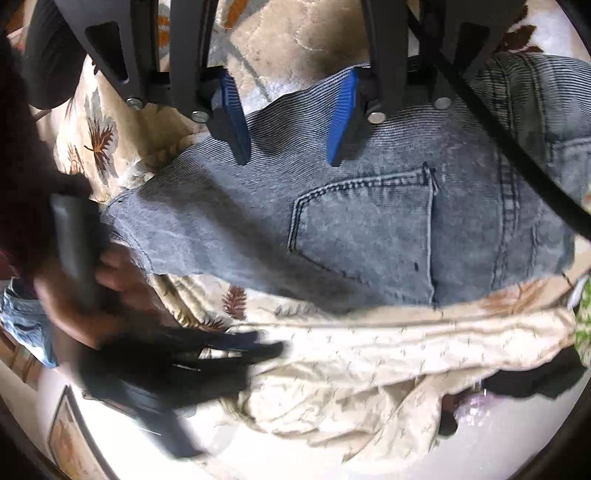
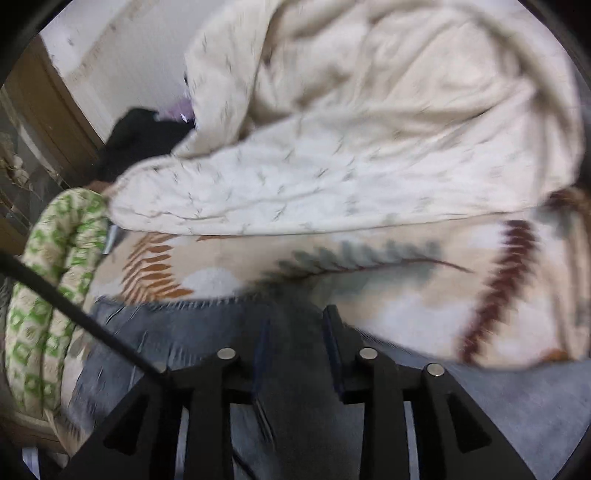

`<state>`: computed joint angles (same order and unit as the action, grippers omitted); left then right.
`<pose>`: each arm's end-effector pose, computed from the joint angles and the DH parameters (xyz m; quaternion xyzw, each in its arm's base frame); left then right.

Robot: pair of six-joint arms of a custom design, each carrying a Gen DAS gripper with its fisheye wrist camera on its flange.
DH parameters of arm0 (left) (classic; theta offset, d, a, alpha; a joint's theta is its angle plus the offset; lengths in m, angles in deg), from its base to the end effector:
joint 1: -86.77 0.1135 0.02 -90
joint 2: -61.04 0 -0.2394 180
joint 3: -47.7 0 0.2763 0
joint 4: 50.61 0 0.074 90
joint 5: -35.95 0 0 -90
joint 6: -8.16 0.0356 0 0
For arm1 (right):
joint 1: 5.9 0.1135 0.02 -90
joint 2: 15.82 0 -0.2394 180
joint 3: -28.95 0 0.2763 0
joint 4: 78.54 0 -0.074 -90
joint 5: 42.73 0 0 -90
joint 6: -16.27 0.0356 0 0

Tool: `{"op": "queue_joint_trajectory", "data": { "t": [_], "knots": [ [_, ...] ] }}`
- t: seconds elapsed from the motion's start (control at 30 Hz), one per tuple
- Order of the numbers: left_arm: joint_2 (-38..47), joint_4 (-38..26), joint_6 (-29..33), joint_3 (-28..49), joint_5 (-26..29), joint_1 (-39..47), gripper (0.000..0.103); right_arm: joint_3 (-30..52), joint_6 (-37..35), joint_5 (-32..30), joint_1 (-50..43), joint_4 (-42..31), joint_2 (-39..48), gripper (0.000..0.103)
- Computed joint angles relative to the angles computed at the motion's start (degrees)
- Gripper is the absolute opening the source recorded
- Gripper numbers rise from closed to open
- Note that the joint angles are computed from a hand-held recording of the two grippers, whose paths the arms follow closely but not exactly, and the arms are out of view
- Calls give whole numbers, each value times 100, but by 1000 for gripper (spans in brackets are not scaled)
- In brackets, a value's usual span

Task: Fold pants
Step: 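Move both tools to the leg hems of the jeans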

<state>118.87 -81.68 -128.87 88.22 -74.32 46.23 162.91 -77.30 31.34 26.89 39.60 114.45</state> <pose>0.1810 -0.1386 0.1536 -0.1145 0.9152 -0.1232 0.3663 0.4214 0.2831 0.2220 -0.3332 0.8930 0.1974 0.2292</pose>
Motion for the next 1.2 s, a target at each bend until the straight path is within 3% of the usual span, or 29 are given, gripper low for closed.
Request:
{"op": "queue_joint_trajectory", "data": {
  "t": [0.1,0.17,0.3,0.43,0.57,0.7,0.8,0.87,0.93,1.03,1.2],
  "knots": [
    [135,-177,170,201,-704,-475,55,-1827,-171,-179,-499,439,-1641,39],
    [291,-193,253,317,-1060,-738,62,-2885,-255,-443,-1091,492,-2728,47],
    [491,-374,175,419,-1427,-1041,64,-4169,-505,-1194,-2400,354,-4185,48],
    [812,-833,-543,715,-1796,-1433,64,-4893,-1000,-2080,-3977,7,-4960,54],
    [1254,-1483,-1267,1245,-2123,-2021,64,-5156,-1313,-3055,-5217,-200,-4834,54],
    [1908,-1945,-1388,2136,-2081,-2347,64,-5034,-1214,-4141,-6077,-296,-4129,54],
    [2399,-2471,-1005,3114,-2198,-2397,65,-4824,-1032,-4651,-6340,-308,-3599,54],
    [2676,-2740,-733,3738,-2226,-2279,73,-4593,-1117,-4960,-6450,-479,-3180,54],
    [2866,-2800,-434,4192,-2118,-2075,74,-4344,-1115,-5184,-6477,-678,-2748,54],
    [3301,-2708,288,4995,-1523,-1490,74,-3943,-1039,-5458,-6426,-1011,-2097,54],
    [4427,-2780,1510,6422,-591,-497,74,-4009,-339,-5516,-6271,-447,-1806,54]
  ]
}}
